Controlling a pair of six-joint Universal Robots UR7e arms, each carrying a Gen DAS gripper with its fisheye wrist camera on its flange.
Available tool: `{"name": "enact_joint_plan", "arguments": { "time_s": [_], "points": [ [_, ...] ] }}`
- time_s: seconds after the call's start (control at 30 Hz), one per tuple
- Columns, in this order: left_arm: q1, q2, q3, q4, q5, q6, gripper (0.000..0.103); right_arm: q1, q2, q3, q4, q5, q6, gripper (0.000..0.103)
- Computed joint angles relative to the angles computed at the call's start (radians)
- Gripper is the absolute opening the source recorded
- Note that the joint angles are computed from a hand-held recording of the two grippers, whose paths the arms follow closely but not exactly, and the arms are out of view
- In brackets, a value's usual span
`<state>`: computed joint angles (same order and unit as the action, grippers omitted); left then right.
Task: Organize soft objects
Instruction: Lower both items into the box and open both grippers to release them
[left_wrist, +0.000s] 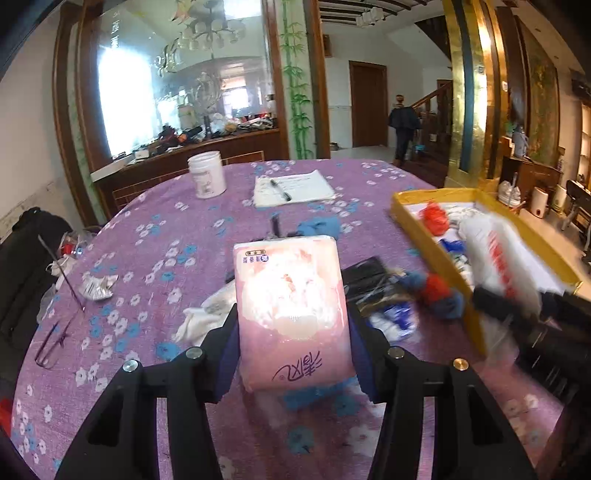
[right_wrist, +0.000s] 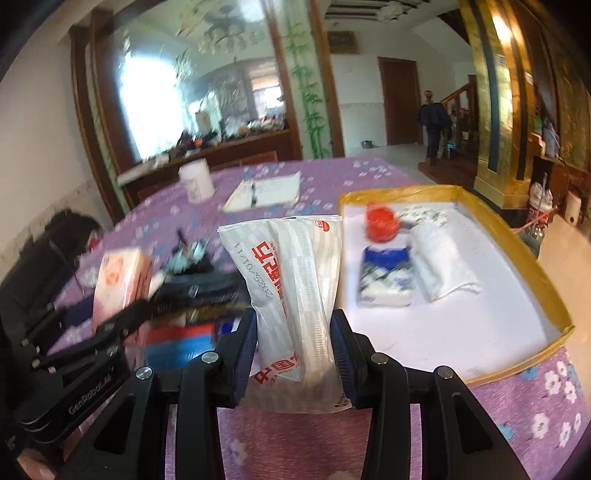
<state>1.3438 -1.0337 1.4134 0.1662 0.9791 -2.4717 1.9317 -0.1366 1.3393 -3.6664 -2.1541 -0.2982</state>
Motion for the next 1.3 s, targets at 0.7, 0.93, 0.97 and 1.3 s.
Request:
{"name": "enact_joint_plan", "arguments": {
  "time_s": [0.7, 0.93, 0.97, 1.3],
  "points": [
    [-0.099, 0.558, -0.660, 0.650, 0.142, -0.235, 0.052, -0.172, -0.186, 0.061, 0.132, -0.105, 0.214, 0.044],
    [-0.094, 0.550, -0.609, 0.596, 0.134, -0.156, 0.052, -0.190, -0.141, -0.006, 0.142, -0.117, 0.194, 0.045],
    [-0.094, 0.546, -0.597, 0.580, 0.129, -0.146, 0.052, -0.187, -0.130, -0.015, 0.112, -0.125, 0.172, 0.047],
    [-0.105, 0.500, -0.489, 0.472, 0.107, -0.083, 0.053, -0.180, -0.105, -0.021, 0.013, -0.112, 0.113, 0.062]
  ]
}}
